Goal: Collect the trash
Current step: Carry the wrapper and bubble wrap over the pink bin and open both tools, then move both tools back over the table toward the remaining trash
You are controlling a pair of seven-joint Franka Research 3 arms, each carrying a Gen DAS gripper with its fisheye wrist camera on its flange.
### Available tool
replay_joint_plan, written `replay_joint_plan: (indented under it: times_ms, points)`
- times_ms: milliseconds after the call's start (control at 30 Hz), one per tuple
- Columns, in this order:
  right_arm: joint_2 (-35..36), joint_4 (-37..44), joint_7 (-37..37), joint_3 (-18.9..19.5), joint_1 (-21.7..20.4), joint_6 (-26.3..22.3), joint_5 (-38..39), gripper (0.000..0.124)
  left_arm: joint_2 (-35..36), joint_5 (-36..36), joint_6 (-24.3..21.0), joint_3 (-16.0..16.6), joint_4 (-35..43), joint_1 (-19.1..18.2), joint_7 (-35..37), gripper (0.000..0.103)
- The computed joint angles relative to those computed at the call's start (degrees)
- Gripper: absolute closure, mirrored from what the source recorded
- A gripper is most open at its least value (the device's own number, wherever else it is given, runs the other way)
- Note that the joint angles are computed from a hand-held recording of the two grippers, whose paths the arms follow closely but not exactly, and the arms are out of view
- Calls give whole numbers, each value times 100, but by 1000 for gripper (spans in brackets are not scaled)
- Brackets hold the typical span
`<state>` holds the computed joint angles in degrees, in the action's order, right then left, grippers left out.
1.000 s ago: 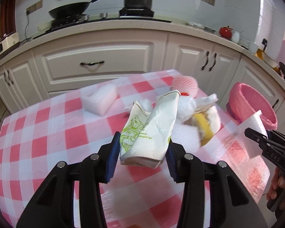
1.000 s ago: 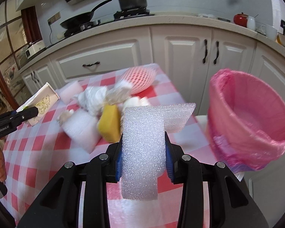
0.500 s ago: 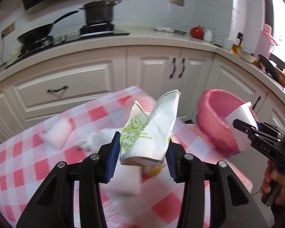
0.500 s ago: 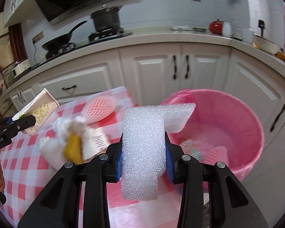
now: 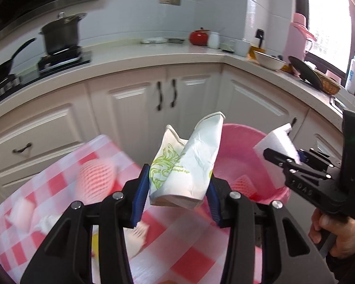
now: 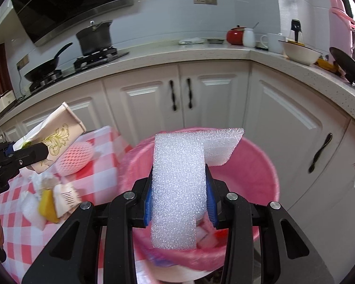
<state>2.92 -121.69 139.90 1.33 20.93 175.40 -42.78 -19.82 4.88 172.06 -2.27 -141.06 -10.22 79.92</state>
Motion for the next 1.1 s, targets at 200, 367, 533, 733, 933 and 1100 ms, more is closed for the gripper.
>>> replay_joint_plan:
  times_ms: [200, 367, 533, 733, 933, 1100]
  points:
    - [154, 184, -56, -177, -55, -20, -28, 87, 763, -326, -12, -24, 703, -301, 291, 60]
    - [211, 250, 60, -332, -36, 17, -93, 87, 1283, -867, -126, -135, 1181, -378, 746, 59]
    - [221, 249, 275, -440, 0, -8, -257, 75, 1530, -919, -231, -439, 1381, -140, 784, 44]
    - [182, 195, 724, -432, -55, -47, -713, 61, 1381, -1038, -147, -482, 1116, -30, 802, 44]
    - [48, 90, 1206, -357, -121, -39, -1153, 55, 1025, -1180, -1, -322, 679, -92, 781, 44]
    - [-81, 18, 1661, -195, -259, -41, -1635, 55, 671, -1019, 121, -213, 271, -97, 562, 43]
